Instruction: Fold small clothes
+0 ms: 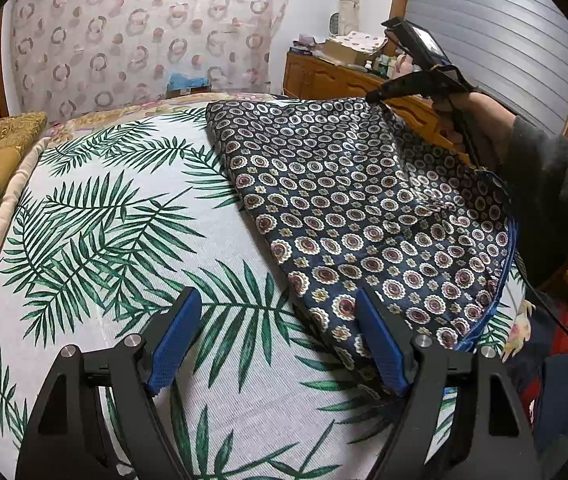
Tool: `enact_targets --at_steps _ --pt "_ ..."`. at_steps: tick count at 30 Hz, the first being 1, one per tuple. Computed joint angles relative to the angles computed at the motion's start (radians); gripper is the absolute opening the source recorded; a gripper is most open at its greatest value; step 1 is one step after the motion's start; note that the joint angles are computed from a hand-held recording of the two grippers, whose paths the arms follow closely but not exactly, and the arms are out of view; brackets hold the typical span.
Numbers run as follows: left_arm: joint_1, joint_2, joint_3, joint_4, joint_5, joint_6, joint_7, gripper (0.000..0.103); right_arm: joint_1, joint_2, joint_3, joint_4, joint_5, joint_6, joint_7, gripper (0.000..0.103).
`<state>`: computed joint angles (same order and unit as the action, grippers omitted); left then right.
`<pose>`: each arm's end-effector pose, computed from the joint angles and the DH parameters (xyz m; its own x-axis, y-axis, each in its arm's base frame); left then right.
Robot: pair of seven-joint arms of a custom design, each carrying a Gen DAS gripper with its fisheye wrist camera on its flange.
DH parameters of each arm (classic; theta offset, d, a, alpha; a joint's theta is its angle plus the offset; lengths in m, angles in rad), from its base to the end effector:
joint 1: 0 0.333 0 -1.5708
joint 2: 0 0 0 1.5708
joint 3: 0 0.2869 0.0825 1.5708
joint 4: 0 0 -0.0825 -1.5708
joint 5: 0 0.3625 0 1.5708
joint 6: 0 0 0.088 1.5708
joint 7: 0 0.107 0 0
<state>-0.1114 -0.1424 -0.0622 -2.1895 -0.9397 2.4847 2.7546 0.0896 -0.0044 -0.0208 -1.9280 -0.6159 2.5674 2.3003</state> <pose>0.5178 -0.0882 0.4745 -0.6933 -0.7073 0.1385 -0.5657 0.4150 -0.7126 0.5815 0.0492 0.5369 -0.2839 -0.9536 0.1005 -0.7005 0.1347 -0.7008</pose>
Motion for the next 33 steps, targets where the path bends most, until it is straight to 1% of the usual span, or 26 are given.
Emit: enact_targets --at_steps 1,2,3,4,6,8,10,12,13,14,15,19,21,23,24,25,26,27,28,29,30,32,33 --pt "0.001 -0.005 0.001 -0.004 0.004 -0.008 -0.001 0.080 0.002 -0.002 0.002 0.003 0.013 -0.012 0.000 0.024" --pt "0.001 -0.009 0.002 -0.007 0.006 -0.013 -0.001 0.080 0.005 -0.031 0.005 -0.020 0.018 -0.023 0.016 0.035" --pt "0.001 -0.016 0.004 -0.012 0.007 -0.022 0.003 0.080 0.002 -0.065 0.008 -0.057 0.017 -0.014 0.039 0.036" --pt "0.000 -0.020 0.006 -0.016 0.007 -0.028 0.006 0.080 0.002 -0.094 0.018 -0.071 0.030 -0.018 0.040 0.037" --pt "-0.001 -0.031 0.011 -0.026 0.005 -0.042 0.015 0.080 -0.002 -0.178 0.039 -0.154 0.052 0.011 0.023 0.040" --pt "-0.003 -0.042 0.016 -0.036 -0.003 -0.047 0.022 0.075 -0.010 -0.276 0.069 -0.242 0.064 0.029 0.014 0.046" --pt "-0.004 -0.043 0.021 -0.035 -0.003 -0.060 0.021 0.065 -0.011 -0.376 0.099 -0.337 0.089 0.055 0.011 0.046" --pt "-0.002 -0.042 0.022 -0.033 0.004 -0.074 0.013 0.058 -0.017 -0.460 0.140 -0.424 0.106 0.070 0.027 0.049" --pt "-0.001 -0.042 0.023 -0.034 0.010 -0.083 0.010 0.054 -0.022 -0.498 0.161 -0.465 0.115 0.077 0.036 0.055" --pt "0.000 -0.042 0.023 -0.034 0.017 -0.094 0.004 0.052 -0.030 -0.531 0.185 -0.501 0.123 0.082 0.050 0.063" --pt "0.001 -0.041 0.023 -0.033 0.022 -0.100 -0.001 0.050 -0.040 -0.563 0.214 -0.539 0.130 0.086 0.071 0.065" --pt "0.006 -0.046 0.021 -0.042 0.051 -0.114 -0.019 0.049 -0.090 -0.649 0.321 -0.661 0.166 0.102 0.155 0.065" --pt "0.006 -0.054 0.024 -0.049 0.054 -0.125 -0.024 0.049 -0.103 -0.681 0.356 -0.696 0.171 0.123 0.174 0.065" --pt "0.003 -0.063 0.025 -0.059 0.052 -0.125 -0.015 0.049 -0.099 -0.696 0.377 -0.717 0.194 0.140 0.183 0.065" --pt "0.001 -0.067 0.026 -0.062 0.051 -0.125 -0.013 0.044 -0.102 -0.705 0.391 -0.723 0.199 0.146 0.188 0.065" --pt "-0.002 -0.070 0.027 -0.066 0.050 -0.130 -0.008 0.034 -0.106 -0.713 0.405 -0.727 0.201 0.159 0.194 0.065" --pt "-0.005 -0.074 0.026 -0.071 0.053 -0.130 -0.007 0.030 -0.102 -0.735 0.412 -0.741 0.206 0.164 0.194 0.065" --pt "-0.008 -0.076 0.025 -0.073 0.059 -0.128 -0.004 0.011 -0.102 -0.758 0.424 -0.750 0.211 0.166 0.198 0.065" --pt "-0.011 -0.080 0.022 -0.075 0.073 -0.128 0.005 0.007 -0.105 -0.774 0.436 -0.757 0.214 0.178 0.203 0.066" --pt "-0.014 -0.081 0.025 -0.072 0.070 -0.131 0.007 0.004 -0.107 -0.782 0.444 -0.762 0.221 0.197 0.207 0.070" --pt "-0.016 -0.079 0.033 -0.059 0.061 -0.150 0.007 0.004 -0.104 -0.780 0.445 -0.764 0.235 0.219 0.206 0.072" --pt "-0.015 -0.078 0.047 -0.029 0.032 -0.203 0.020 0.003 -0.074 -0.784 0.442 -0.779 0.268 0.242 0.184 0.072" --pt "-0.015 -0.081 0.048 -0.011 0.025 -0.219 0.029 0.003 -0.075 -0.774 0.449 -0.780 0.275 0.256 0.172 0.072"
